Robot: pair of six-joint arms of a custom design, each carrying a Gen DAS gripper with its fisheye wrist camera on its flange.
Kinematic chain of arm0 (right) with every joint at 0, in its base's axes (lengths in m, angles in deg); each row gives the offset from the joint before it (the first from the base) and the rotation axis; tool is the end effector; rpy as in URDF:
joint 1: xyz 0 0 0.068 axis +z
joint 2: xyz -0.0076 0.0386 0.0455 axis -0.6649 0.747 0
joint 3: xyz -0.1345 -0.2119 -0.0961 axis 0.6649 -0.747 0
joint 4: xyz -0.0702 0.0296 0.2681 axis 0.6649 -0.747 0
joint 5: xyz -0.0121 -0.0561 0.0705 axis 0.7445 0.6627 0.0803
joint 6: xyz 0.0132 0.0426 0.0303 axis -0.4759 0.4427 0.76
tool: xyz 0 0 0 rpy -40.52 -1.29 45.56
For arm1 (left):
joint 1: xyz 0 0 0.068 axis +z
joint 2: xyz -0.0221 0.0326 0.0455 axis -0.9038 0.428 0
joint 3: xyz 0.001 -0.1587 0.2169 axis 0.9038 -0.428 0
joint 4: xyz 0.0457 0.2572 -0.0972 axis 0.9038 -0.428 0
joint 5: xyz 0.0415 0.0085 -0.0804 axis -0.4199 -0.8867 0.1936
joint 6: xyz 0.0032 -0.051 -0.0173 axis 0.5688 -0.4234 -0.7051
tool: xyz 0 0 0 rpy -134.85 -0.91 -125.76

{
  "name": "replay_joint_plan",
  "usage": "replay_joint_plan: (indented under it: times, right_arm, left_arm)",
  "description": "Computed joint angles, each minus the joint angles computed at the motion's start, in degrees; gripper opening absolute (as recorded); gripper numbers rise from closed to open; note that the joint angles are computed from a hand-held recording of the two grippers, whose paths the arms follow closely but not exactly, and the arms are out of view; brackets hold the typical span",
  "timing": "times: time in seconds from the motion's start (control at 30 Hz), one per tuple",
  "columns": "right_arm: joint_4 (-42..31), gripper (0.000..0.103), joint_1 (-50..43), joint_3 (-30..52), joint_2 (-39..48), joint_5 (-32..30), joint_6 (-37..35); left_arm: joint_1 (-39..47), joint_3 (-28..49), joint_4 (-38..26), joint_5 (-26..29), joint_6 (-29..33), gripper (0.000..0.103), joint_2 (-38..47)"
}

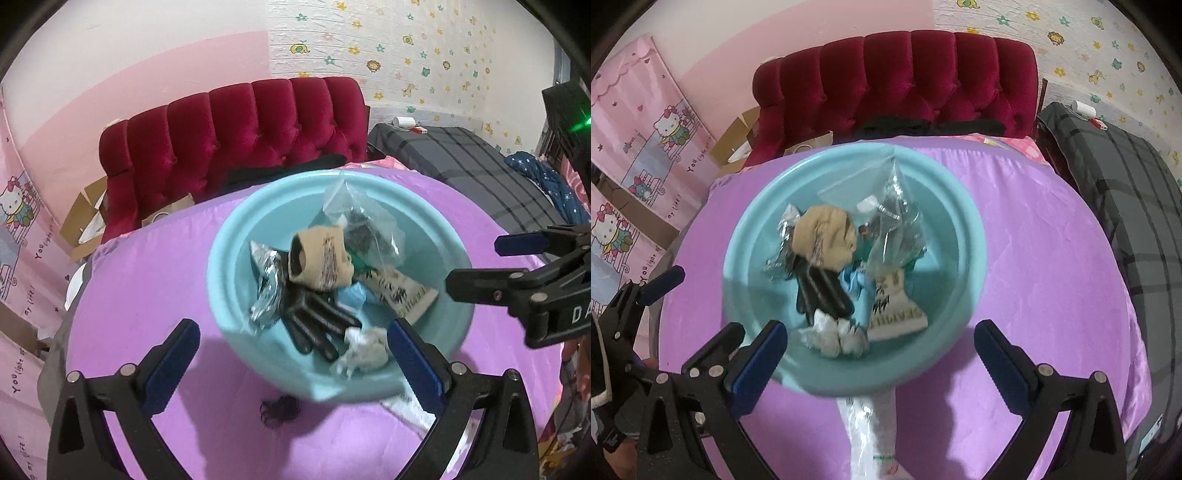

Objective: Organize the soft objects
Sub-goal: 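Withdraw both tools toward the white snack packet and hair ties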

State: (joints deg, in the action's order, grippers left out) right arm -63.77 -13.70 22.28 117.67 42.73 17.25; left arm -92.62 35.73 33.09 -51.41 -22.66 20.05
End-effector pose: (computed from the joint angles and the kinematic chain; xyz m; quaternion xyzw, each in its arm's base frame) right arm 0.3222 0.1694 0.2804 -0.0432 0.9743 0.0750 0.2080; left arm 0.2633 -0.1345 0.2542 0.1426 0.9341 -0.0417 0.3246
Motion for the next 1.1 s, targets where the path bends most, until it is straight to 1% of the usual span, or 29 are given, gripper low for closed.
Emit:
replay_joint_plan:
  times: [0.13, 0.27, 0.47, 0.67, 0.77, 0.9, 1.1]
  right_arm:
    - [-0.04, 0.103, 2.39, -3.33, -3.65, 1.81, 1.08]
    - [0.97, 0.103, 4.6, -8.53, -8.18, 2.99, 2.27]
    - [1.93, 0.103, 7.36, -14.82, -12.26, 4.48, 4.75]
    - [4.95, 0.103, 9.87, -21.52, -15.55, 6.24, 7.04]
    - [7.52, 0.103, 12.05, -25.48, -16.74, 8.58, 8.54]
    - [10.35, 0.103, 13.01, -29.49, -17.22, 8.11, 9.91]
    - [14.04, 0.103, 13.51, -33.34, -16.42, 7.17, 11.13]
  left_arm:
    - [0.15, -3.75, -1.03, -0.23, -1.04, 0.103, -4.89]
    - [-0.3, -7.75, -1.84, -1.22, -1.64, 0.103, -9.94]
    - [-1.12, -14.16, -2.67, -2.04, -3.21, 0.103, -16.38]
    - [-1.49, -21.08, -2.03, -1.84, -5.05, 0.103, -21.87]
    - [-0.78, -23.95, -1.28, -1.07, -5.83, 0.103, -23.32]
    - [-0.63, -27.18, -0.07, -1.11, -5.87, 0.103, -24.92]
    - [-1.21, -29.68, 1.16, -1.67, -6.59, 0.103, -24.82]
